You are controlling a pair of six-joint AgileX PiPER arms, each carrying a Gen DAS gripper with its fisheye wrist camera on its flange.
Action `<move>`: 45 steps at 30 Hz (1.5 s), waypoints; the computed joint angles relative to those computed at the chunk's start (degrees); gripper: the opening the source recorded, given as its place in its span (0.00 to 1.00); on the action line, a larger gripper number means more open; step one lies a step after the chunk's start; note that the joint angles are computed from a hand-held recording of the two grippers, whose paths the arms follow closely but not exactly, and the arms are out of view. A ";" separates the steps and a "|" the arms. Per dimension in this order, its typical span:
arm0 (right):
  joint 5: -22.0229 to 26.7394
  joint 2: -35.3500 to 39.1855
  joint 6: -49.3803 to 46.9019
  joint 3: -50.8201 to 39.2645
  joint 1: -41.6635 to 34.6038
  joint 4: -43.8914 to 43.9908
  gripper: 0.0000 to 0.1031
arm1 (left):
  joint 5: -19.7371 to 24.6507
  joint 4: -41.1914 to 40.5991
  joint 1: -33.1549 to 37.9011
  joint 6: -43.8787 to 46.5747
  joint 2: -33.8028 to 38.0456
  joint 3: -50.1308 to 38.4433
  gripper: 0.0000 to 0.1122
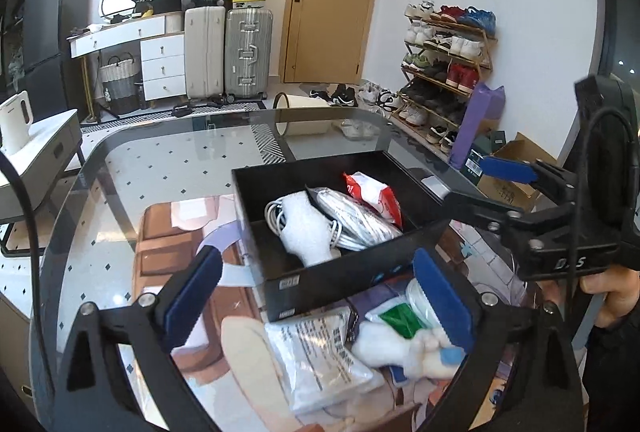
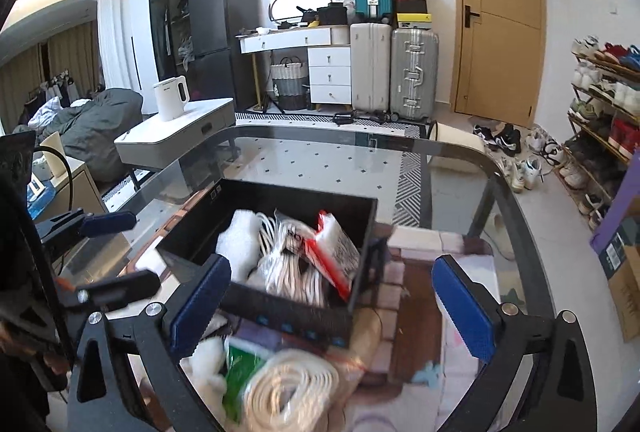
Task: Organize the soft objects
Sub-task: 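Lower and open the left tool in the box while the right tool releases the packet inside, then move both open tools back over the remaining items on the table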
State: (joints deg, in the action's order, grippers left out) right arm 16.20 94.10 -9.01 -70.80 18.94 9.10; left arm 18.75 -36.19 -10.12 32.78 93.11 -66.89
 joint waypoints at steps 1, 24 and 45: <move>-0.15 -1.31 0.60 1.49 0.02 -0.51 0.99 | -0.64 1.36 -0.05 -1.26 -0.91 1.03 0.88; -0.58 -7.10 -7.49 15.36 -0.88 5.09 0.99 | -9.66 15.39 -1.37 -17.53 -6.12 16.13 0.92; 3.99 0.81 -13.23 11.05 -0.48 15.78 0.99 | -8.79 6.15 -1.60 -8.32 -4.60 17.44 0.92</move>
State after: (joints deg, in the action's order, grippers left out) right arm 20.18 94.91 -22.24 -59.75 18.47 24.88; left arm 9.96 -30.04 -11.72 24.46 88.51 -49.45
